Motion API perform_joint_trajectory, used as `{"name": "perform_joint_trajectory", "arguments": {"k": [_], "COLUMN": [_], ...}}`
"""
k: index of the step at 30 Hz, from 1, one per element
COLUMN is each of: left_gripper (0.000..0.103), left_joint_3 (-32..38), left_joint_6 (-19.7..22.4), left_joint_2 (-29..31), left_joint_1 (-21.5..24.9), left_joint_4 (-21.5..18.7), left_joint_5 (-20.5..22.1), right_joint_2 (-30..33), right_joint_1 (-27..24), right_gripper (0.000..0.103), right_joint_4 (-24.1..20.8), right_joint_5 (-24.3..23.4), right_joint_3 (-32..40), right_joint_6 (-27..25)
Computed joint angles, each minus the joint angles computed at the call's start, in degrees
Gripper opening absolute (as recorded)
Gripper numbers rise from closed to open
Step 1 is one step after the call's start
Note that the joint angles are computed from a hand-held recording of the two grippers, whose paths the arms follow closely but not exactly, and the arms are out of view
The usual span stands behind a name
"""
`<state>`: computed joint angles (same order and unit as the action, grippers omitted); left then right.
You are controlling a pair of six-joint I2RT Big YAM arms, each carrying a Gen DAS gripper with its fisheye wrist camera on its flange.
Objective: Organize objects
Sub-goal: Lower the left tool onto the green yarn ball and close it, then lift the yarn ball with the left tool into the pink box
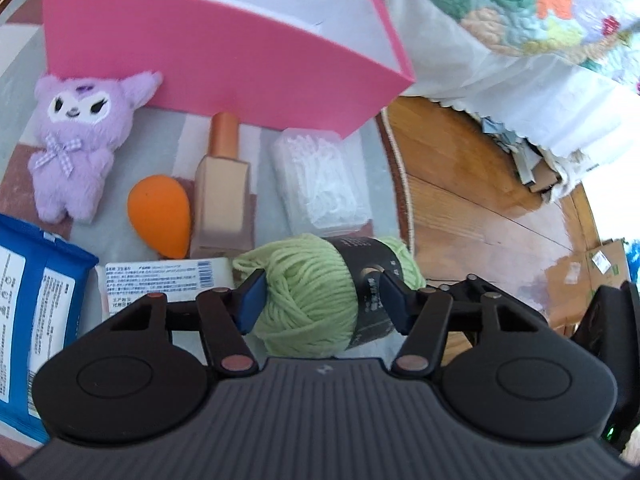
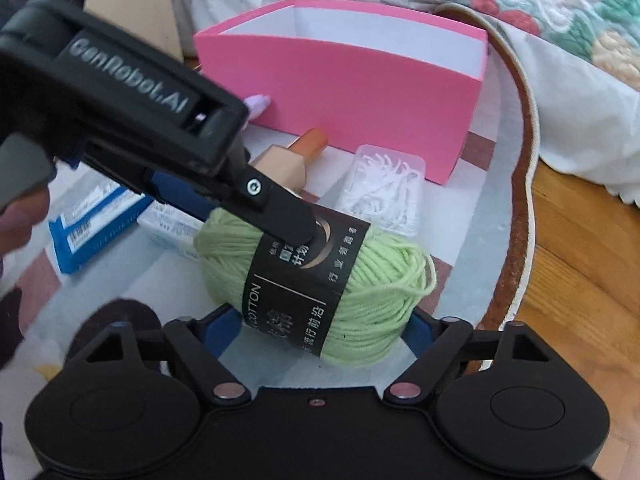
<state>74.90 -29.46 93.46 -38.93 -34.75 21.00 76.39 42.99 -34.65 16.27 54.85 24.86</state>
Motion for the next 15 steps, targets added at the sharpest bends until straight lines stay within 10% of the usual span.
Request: {"name": "perform_joint_trajectory", "arguments": {"k": [7, 15], "left_gripper": [0.059, 0.060], "left_joint_3": [0.2, 8.2], "left_joint_6": [3.0, 6.4], "left_joint_2": [-4.7, -6.7], "left_joint_1": [-0.2, 2.0], "left_joint_4": [-1.6, -2.9], "left_joint_5": [-0.5, -0.7], "right_joint_2": [-2.6, -3.0], "right_joint_1": [3.2, 2.0], "right_gripper": [0.083, 0.083], "right_joint_4": [-3.9, -4.0], "right_joint_5": [6.4, 13.7], "right_joint_3": [3.3, 12.3], "right_joint_6": [-0.9, -17.1]}}
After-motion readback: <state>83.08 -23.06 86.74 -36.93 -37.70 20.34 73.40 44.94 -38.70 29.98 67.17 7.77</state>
